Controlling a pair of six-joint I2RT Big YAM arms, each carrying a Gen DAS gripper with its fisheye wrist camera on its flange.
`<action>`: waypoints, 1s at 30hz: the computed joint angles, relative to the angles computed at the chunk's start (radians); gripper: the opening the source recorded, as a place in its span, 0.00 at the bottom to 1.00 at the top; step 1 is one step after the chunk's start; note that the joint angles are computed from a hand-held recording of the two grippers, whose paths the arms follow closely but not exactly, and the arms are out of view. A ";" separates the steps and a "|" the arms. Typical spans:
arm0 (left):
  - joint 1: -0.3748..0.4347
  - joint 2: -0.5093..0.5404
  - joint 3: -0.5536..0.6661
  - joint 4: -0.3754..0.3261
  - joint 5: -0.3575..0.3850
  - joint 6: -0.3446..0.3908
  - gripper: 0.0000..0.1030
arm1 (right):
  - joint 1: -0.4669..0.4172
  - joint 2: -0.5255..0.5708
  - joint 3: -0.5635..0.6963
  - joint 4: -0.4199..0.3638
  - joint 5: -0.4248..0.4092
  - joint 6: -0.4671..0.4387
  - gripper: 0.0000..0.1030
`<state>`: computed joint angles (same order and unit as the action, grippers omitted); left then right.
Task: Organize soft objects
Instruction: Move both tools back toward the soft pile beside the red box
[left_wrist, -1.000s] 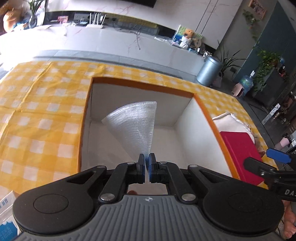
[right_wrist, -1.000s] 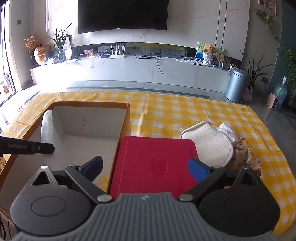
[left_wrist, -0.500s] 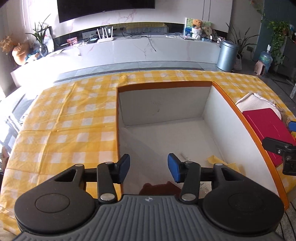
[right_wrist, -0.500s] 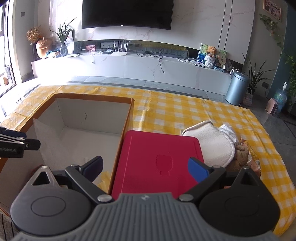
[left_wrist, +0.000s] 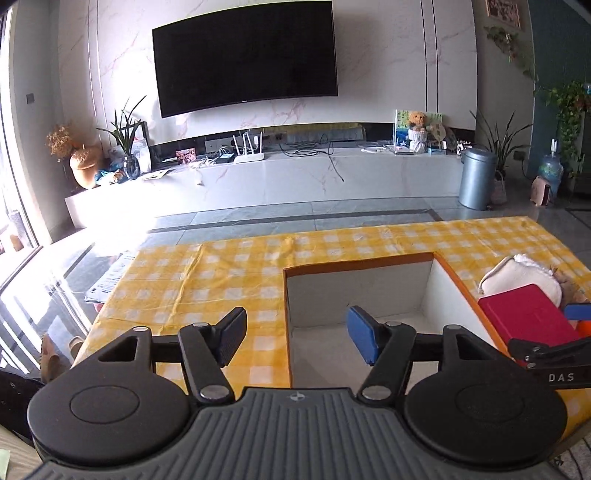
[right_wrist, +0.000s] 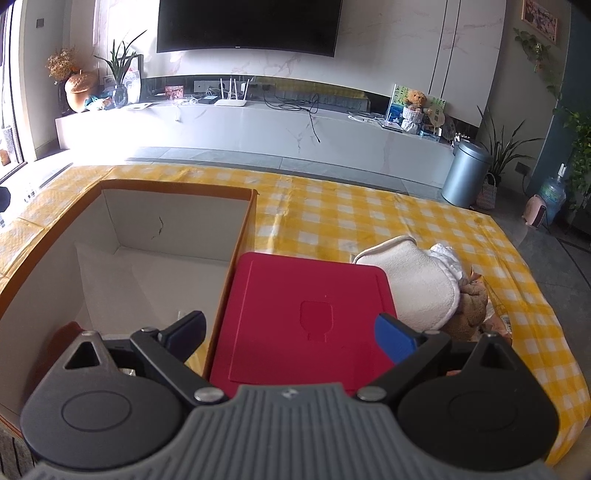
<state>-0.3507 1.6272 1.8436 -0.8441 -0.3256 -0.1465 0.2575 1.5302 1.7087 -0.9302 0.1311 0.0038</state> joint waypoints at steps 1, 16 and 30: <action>0.003 -0.003 -0.003 0.015 0.017 0.000 0.72 | -0.003 -0.004 -0.001 0.001 -0.004 -0.001 0.94; -0.016 -0.017 -0.013 0.049 0.095 -0.058 0.72 | -0.143 -0.087 -0.013 0.030 0.024 0.004 0.97; -0.127 0.071 0.094 -0.023 0.095 -0.040 0.72 | -0.273 -0.031 -0.023 -0.087 0.163 0.090 0.97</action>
<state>-0.4776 1.6985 1.9379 -0.8668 -0.2307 -0.1860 -0.0156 1.4990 1.6861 -1.0175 0.2944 0.0942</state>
